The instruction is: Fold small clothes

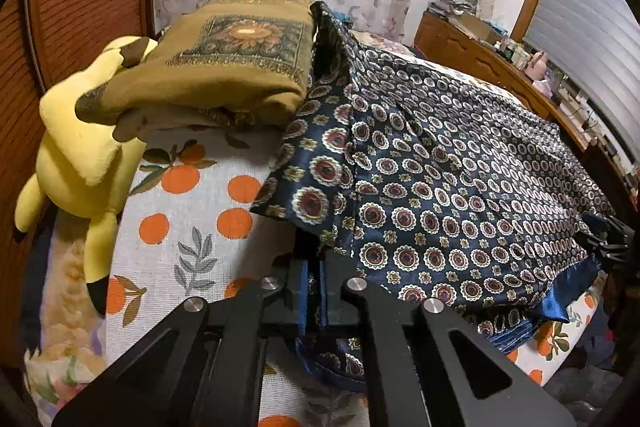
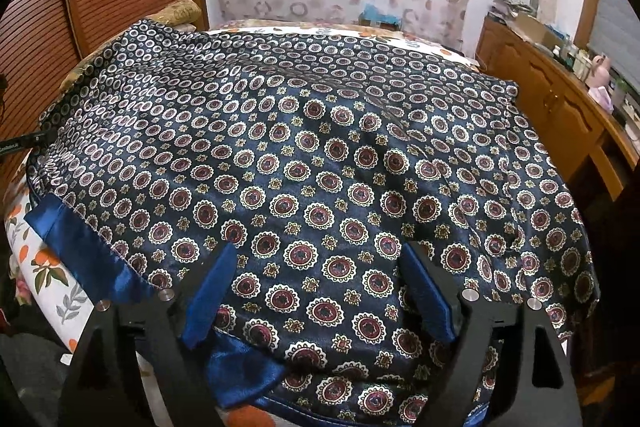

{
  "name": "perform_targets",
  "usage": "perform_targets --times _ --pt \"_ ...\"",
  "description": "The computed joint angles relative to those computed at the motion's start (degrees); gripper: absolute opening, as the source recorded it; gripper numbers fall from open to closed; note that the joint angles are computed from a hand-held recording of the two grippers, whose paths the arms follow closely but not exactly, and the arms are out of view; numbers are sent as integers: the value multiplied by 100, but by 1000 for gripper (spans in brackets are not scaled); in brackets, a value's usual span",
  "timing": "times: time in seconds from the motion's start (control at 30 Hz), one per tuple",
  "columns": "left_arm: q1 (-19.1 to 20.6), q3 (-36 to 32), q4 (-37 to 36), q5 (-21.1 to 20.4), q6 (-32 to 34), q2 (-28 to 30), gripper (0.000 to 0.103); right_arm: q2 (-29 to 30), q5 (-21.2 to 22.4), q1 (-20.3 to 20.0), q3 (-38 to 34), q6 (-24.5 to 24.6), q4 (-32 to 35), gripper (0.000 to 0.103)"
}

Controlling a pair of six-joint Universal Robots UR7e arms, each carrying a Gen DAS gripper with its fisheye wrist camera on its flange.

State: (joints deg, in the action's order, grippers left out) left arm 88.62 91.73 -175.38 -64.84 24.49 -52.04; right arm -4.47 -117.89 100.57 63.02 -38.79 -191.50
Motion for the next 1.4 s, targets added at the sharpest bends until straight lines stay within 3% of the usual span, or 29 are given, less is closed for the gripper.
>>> perform_targets --times 0.1,0.23,0.4,0.6,0.93,1.4 --pt "-76 236 -230 -484 12 -206 4 11 16 -5 25 -26 -96 87" --pt "-323 460 -563 -641 233 -359 4 6 203 -62 147 -165 -359 87" --pt "-538 433 -651 -856 367 -371 4 -180 323 -104 394 -208 -208 87" --pt "-815 142 -456 -1172 483 -167 4 -649 773 -242 1023 15 -441 87" --pt "-1491 -110 10 -1561 1054 89 4 -1277 906 -430 2054 -100 -1722 87" --pt "-1988 -684 747 -1806 1310 615 4 -1609 999 -553 2604 31 -2347 87"
